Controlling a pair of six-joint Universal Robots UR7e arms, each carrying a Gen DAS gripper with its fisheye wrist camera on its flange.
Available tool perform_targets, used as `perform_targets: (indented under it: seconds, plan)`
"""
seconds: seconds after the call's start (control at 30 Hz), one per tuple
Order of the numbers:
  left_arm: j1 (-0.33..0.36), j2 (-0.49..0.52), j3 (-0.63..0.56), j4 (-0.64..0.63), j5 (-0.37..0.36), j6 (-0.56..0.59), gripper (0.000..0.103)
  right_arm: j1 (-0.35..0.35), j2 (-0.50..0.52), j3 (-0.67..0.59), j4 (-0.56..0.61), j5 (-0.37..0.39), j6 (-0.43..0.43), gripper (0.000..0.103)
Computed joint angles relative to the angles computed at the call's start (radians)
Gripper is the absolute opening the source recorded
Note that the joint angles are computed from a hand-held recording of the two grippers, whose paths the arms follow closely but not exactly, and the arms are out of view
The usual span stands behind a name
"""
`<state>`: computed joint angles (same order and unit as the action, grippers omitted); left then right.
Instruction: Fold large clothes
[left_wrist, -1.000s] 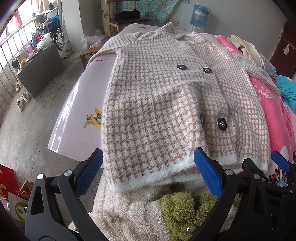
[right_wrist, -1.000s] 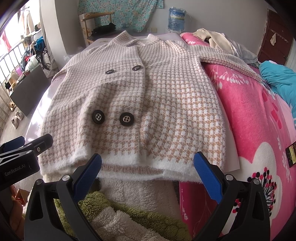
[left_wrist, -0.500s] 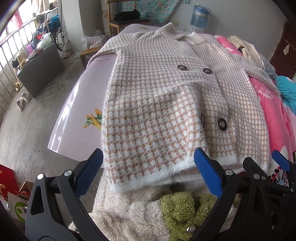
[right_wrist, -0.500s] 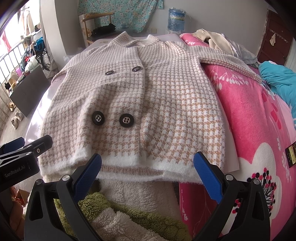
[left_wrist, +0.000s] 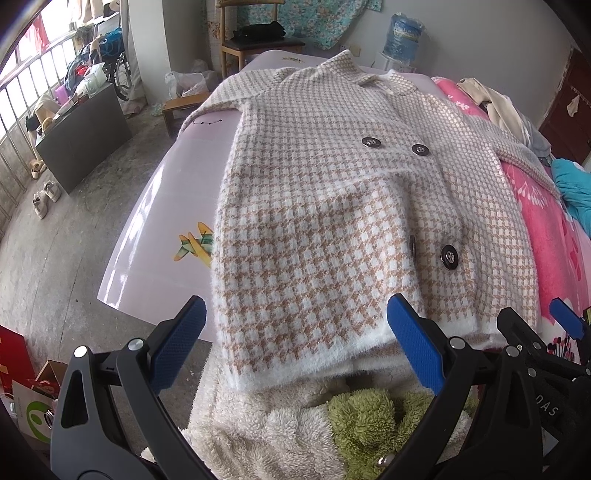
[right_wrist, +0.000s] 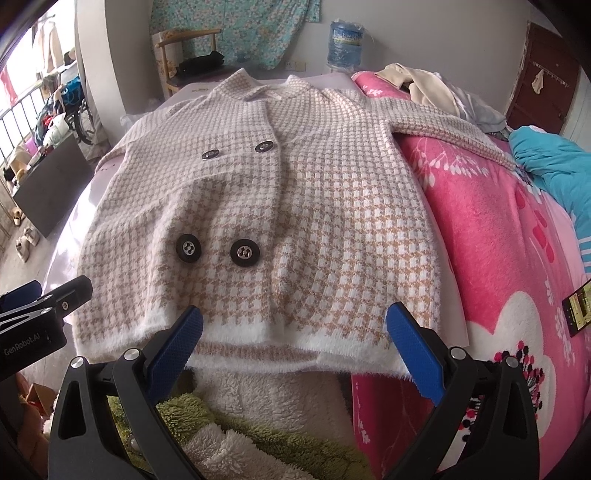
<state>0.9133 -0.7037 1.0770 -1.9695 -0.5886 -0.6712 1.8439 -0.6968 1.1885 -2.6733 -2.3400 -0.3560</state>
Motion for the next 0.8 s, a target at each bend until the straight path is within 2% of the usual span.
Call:
perform_targets:
  seconds: [0.23,0.4,0.47,0.7,0.8]
  plan:
    - [0.010,0.006,-0.014,-0.021,0.019,0.008,0.095,0.003,0.022,-0.032,0.001,-0.002,-0.040,0.097]
    - [0.023,0.023,-0.042,-0.062,0.029,0.060,0.095,0.006,0.059,-0.087,0.014,0.013,-0.088,0.097]
    - [0.030,0.029,-0.048,-0.103,0.036,0.100,0.095,0.009,0.085,-0.125,0.011,0.013,-0.129,0.097]
    - [0.059,0.078,-0.108,-0.298,0.067,0.306,0.095,0.010,0.185,-0.288,-0.009,0.084,-0.236,0.097]
    - [0.072,0.101,-0.129,-0.433,0.063,0.431,0.095,0.009,0.243,-0.395,0.017,0.125,-0.271,0.097]
